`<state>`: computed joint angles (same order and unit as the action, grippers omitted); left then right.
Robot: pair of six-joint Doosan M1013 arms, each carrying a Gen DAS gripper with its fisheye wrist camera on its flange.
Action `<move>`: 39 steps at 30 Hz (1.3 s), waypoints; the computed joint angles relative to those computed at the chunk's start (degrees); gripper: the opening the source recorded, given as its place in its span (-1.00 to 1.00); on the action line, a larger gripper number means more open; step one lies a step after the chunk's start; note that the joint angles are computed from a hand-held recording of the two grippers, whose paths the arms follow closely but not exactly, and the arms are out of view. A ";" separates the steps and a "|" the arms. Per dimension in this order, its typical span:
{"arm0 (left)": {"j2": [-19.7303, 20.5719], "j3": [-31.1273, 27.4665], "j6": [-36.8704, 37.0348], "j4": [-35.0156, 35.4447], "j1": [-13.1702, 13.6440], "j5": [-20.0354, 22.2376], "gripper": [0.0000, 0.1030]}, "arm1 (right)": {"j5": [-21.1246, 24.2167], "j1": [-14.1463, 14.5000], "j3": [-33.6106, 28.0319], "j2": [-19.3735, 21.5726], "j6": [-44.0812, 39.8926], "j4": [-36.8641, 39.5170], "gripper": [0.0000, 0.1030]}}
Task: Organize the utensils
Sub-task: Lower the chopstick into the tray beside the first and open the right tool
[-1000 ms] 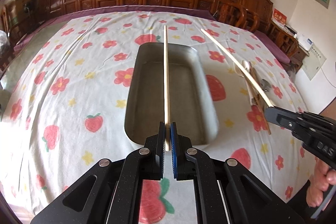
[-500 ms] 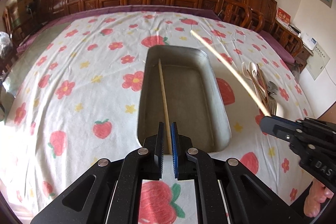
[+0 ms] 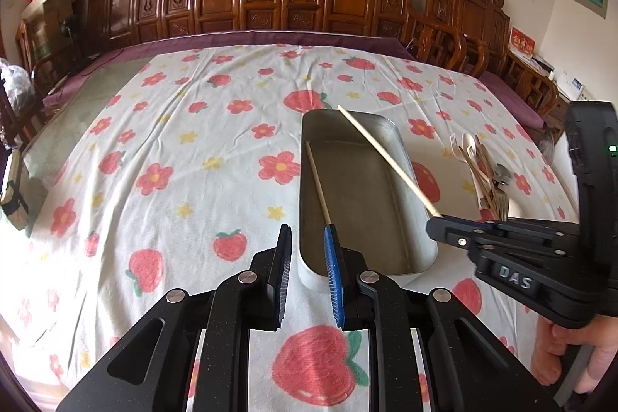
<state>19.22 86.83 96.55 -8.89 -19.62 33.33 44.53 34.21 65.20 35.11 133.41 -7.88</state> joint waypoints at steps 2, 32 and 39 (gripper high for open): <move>-0.09 0.11 0.14 -0.16 0.18 -0.05 -0.68 | 0.62 0.03 -0.77 0.50 -0.08 0.27 -0.89; -1.04 1.42 2.39 -1.55 0.04 -0.26 -0.68 | -4.52 -0.46 -0.40 -0.13 -0.96 -0.11 -0.48; -1.10 1.39 3.35 -2.33 -1.72 -0.17 -0.68 | -8.73 -1.47 7.97 -6.28 2.17 -5.60 -0.48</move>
<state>18.12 88.23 99.90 -11.22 -21.34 33.17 35.80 32.74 73.17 28.83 135.58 -13.48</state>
